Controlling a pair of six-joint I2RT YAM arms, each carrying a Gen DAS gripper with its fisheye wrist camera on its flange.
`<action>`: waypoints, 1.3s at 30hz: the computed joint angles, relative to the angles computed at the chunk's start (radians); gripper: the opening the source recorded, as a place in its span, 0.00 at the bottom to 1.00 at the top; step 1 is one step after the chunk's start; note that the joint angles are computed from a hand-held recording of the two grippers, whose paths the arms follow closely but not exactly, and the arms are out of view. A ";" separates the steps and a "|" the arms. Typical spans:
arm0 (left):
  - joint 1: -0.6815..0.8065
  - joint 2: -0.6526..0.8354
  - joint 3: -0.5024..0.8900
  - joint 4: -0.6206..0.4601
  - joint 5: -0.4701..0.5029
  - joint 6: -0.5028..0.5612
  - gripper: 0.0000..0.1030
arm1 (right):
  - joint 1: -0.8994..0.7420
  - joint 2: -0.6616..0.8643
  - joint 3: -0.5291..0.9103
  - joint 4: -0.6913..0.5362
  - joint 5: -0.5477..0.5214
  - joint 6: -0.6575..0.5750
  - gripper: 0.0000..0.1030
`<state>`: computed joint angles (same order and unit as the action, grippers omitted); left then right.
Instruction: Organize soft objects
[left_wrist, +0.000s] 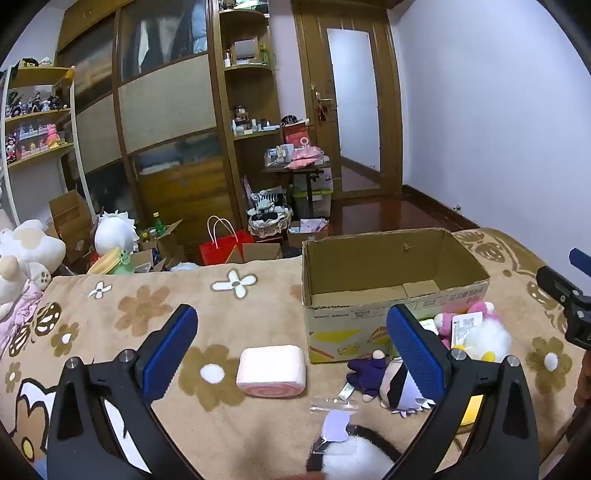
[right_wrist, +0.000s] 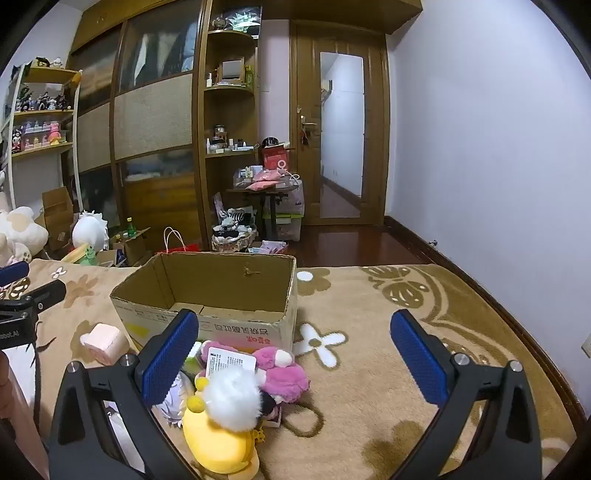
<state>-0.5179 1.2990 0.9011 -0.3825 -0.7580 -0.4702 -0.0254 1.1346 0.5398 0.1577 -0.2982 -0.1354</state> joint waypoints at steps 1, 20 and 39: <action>0.005 0.005 0.000 0.007 0.006 0.004 0.98 | 0.001 0.000 0.000 0.000 0.000 0.000 1.00; -0.019 -0.043 -0.032 0.024 -0.027 0.004 0.98 | 0.010 0.006 0.000 0.003 0.014 -0.003 1.00; -0.018 -0.030 -0.027 0.028 -0.025 0.004 0.98 | 0.012 -0.010 -0.004 -0.015 0.008 -0.003 1.00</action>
